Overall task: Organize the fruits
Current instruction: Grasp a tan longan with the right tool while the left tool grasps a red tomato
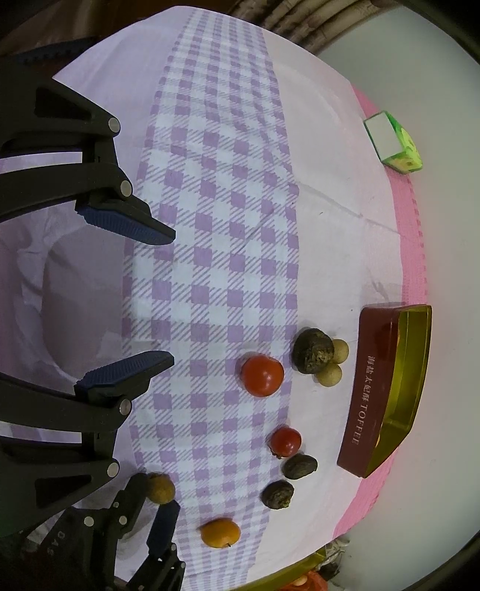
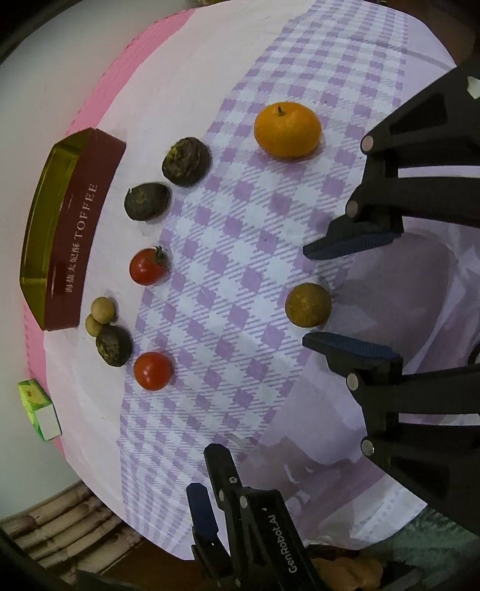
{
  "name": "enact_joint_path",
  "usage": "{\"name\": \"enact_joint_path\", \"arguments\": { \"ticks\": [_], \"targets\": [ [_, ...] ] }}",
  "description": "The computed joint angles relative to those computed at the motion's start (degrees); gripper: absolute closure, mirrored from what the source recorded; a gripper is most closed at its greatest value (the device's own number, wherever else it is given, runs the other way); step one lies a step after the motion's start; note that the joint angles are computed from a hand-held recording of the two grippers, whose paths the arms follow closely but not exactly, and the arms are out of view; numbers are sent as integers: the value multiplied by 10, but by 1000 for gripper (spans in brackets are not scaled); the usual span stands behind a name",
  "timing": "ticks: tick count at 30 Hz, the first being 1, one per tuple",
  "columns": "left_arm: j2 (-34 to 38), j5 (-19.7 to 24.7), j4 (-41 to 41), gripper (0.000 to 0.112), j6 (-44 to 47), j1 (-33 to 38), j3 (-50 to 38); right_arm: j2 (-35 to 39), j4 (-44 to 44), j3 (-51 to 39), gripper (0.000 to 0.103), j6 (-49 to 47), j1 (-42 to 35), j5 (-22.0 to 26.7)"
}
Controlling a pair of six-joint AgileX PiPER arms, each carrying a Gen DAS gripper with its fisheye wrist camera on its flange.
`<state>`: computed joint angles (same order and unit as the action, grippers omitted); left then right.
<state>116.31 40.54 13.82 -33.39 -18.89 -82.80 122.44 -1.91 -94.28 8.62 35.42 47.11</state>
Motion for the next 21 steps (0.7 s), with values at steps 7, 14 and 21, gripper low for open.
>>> {"name": "enact_joint_path", "arguments": {
  "ticks": [7, 14, 21],
  "targets": [
    [4, -7, -7, 52, 11, 2, 1, 5, 9, -3, 78, -8, -3, -3],
    [9, -20, -15, 52, 19, 2, 2, 3, 14, -1, 80, -10, -7, -8],
    [18, -31, -39, 52, 47, 10, -4, 9, 12, -5, 80, -2, -15, -21]
  ]
}}
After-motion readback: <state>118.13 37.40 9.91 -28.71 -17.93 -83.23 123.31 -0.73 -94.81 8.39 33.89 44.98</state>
